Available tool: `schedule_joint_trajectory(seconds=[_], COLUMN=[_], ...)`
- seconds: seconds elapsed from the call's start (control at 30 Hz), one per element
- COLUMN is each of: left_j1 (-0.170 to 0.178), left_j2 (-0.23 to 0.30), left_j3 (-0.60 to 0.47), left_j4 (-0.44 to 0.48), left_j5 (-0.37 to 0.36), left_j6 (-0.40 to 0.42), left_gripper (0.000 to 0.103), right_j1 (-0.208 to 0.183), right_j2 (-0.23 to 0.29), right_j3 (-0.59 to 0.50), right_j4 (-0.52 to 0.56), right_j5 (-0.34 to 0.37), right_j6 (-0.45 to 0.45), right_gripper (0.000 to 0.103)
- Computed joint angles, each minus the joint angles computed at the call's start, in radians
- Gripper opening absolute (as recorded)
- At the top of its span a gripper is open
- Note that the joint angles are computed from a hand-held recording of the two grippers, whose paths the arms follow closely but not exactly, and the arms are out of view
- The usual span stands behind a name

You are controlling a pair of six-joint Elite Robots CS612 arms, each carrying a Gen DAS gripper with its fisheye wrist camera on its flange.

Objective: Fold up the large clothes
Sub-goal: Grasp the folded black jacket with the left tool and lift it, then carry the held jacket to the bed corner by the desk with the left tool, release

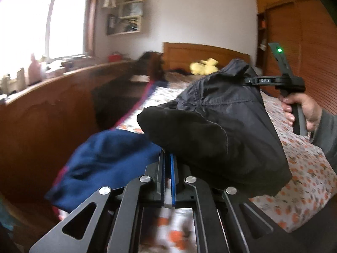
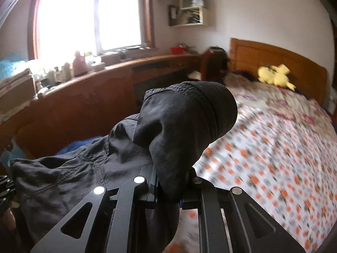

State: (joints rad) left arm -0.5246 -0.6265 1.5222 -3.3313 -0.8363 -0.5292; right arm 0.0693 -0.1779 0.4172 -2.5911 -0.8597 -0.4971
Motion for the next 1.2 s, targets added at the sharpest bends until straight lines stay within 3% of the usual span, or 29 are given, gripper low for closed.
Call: schedule_joint_trajectory(seconds=[0.27, 0.4, 0.47, 0.57, 0.67, 0.73, 0.8, 0.97, 1.07, 1.2], left_j1=[0.043, 0.073, 0.089, 0.115, 0.105, 0.095, 0.086, 0.048, 0.032, 0.044], left_j2=[-0.108, -0.145, -0.152, -0.139, -0.131, -0.135, -0.147, -0.163, -0.151, -0.122], left_j3=[0.135, 0.197, 0.219, 0.229, 0.248, 0.257, 0.266, 0.282, 0.245, 0.181], left_j4=[0.103, 0.200, 0.259, 0.350, 0.334, 0.335, 0.360, 0.291, 0.263, 0.266], left_j5=[0.153, 0.189, 0.167, 0.064, 0.067, 0.076, 0.103, 0.173, 0.178, 0.142], left_j6=[-0.099, -0.218, -0.281, -0.384, -0.418, -0.428, -0.446, -0.422, -0.356, -0.302], left_gripper=[0.005, 0.005, 0.005, 0.005, 0.006, 0.008, 0.010, 0.010, 0.010, 0.010], right_j1=[0.085, 0.120, 0.133, 0.154, 0.157, 0.149, 0.142, 0.129, 0.121, 0.103], right_j2=[0.042, 0.068, 0.075, 0.096, 0.079, 0.076, 0.059, -0.031, -0.079, -0.149], right_j3=[-0.104, -0.143, -0.145, -0.149, -0.082, -0.068, -0.034, 0.143, 0.240, 0.382], right_j4=[0.049, 0.104, 0.162, 0.274, 0.222, 0.212, 0.185, 0.084, 0.045, -0.017], right_j5=[0.071, 0.065, 0.047, -0.054, -0.117, -0.111, -0.116, -0.085, -0.053, 0.005], right_j6=[0.028, 0.024, 0.003, -0.076, -0.094, -0.092, -0.098, -0.169, -0.211, -0.258], right_gripper=[0.011, 0.011, 0.012, 0.014, 0.025, 0.037, 0.038, 0.039, 0.039, 0.039])
